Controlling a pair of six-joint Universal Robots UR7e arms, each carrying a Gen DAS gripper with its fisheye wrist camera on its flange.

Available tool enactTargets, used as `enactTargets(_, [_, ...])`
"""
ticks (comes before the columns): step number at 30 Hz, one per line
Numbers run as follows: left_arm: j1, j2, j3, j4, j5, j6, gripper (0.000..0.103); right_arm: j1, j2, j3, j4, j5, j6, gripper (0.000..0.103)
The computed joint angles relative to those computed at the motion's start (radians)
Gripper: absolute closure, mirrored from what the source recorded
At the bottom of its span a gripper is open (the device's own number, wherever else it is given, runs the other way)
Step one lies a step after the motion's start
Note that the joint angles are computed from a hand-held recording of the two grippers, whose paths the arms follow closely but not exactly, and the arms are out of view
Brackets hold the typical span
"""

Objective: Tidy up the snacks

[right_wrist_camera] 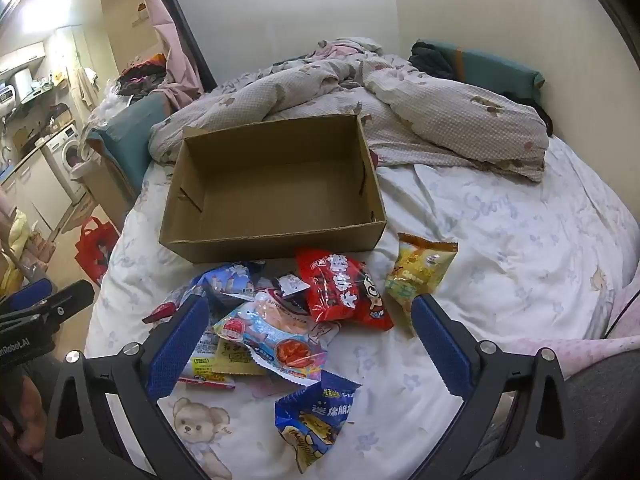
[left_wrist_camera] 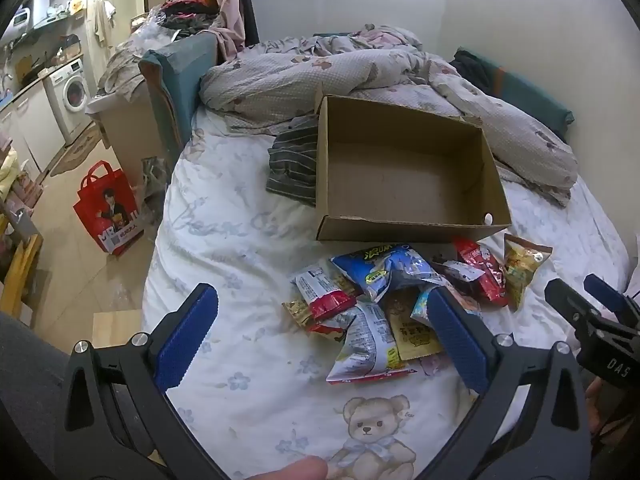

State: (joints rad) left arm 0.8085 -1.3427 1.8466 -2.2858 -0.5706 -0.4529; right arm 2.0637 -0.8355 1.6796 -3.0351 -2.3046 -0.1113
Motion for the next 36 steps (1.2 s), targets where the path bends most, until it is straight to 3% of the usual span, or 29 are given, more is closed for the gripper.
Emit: enactTargets(36, [-0.015,0.002,0.007,-0.044,0.022,0.036,0.0,-0.005,-0.003,0.0,0.009,0.014,0.017,0.0])
